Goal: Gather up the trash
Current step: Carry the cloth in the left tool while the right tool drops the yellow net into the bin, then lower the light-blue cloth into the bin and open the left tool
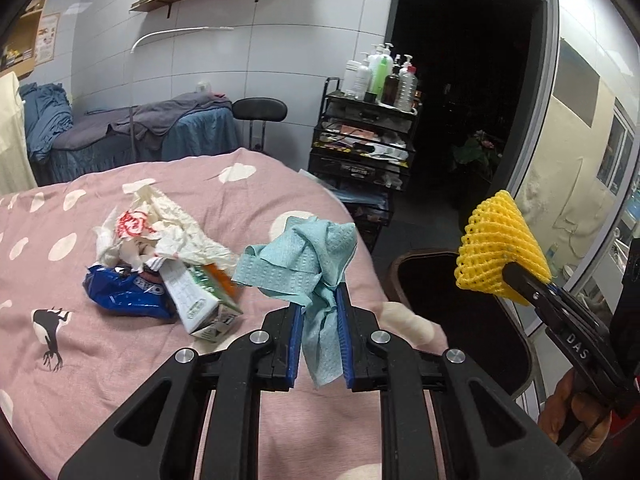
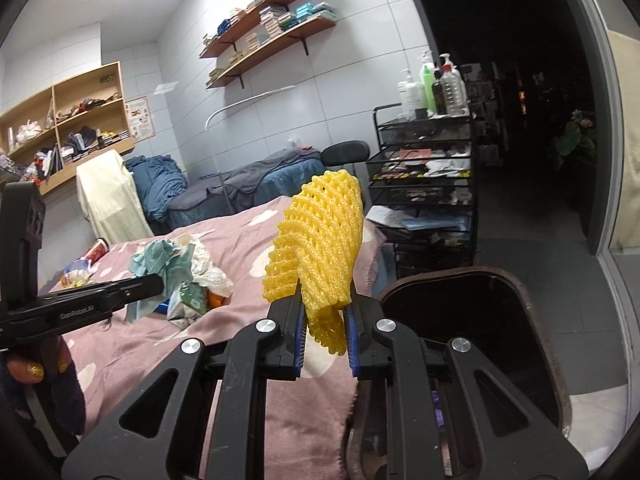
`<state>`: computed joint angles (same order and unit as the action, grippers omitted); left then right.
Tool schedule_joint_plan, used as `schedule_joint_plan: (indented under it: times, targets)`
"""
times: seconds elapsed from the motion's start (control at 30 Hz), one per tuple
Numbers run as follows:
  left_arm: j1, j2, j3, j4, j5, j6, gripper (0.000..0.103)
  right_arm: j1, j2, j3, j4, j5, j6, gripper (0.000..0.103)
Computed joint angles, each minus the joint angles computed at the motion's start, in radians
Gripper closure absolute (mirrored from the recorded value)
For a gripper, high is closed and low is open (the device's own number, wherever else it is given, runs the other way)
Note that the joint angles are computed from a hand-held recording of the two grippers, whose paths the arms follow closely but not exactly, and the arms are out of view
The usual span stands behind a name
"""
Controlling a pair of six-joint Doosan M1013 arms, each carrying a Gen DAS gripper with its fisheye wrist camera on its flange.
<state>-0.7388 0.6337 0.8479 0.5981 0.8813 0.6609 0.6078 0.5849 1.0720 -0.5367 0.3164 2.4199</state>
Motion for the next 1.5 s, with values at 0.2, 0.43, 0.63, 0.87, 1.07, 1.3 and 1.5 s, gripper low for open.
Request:
schedule_joint_plan:
  times: [0.2,0.43,0.63,0.87,1.07,1.3,1.5]
  targets:
    - [-0.012,0.033,-0.055,-0.038,-0.01,0.07,0.087,0.004,-0.006,0.006,-0.209,0.077,0.183,0.086]
    - [-0.017,0.074,-0.119,-0.096,0.0,0.16,0.087,-0.008,0.011,-0.016,-0.181,0.198,0.205,0.086]
    - [-0.017,0.099,-0.16,-0.145,0.01,0.214,0.087,-0.026,0.032,-0.037,-0.113,0.255,0.175,0.086]
    - [-0.019,0.124,-0.2,-0.174,0.026,0.257,0.087,-0.04,0.054,-0.058,-0.036,0.308,0.147,0.085]
    - [-0.019,0.144,-0.232,-0.198,0.043,0.293,0.087,-0.041,0.062,-0.06,-0.053,0.337,0.201,0.039]
    - [-0.016,0.17,-0.276,-0.241,0.061,0.322,0.087,-0.029,0.05,-0.04,-0.197,0.335,0.339,0.026]
    - [-0.015,0.201,-0.332,-0.275,0.08,0.362,0.087,-0.01,0.029,-0.007,-0.399,0.353,0.541,0.016]
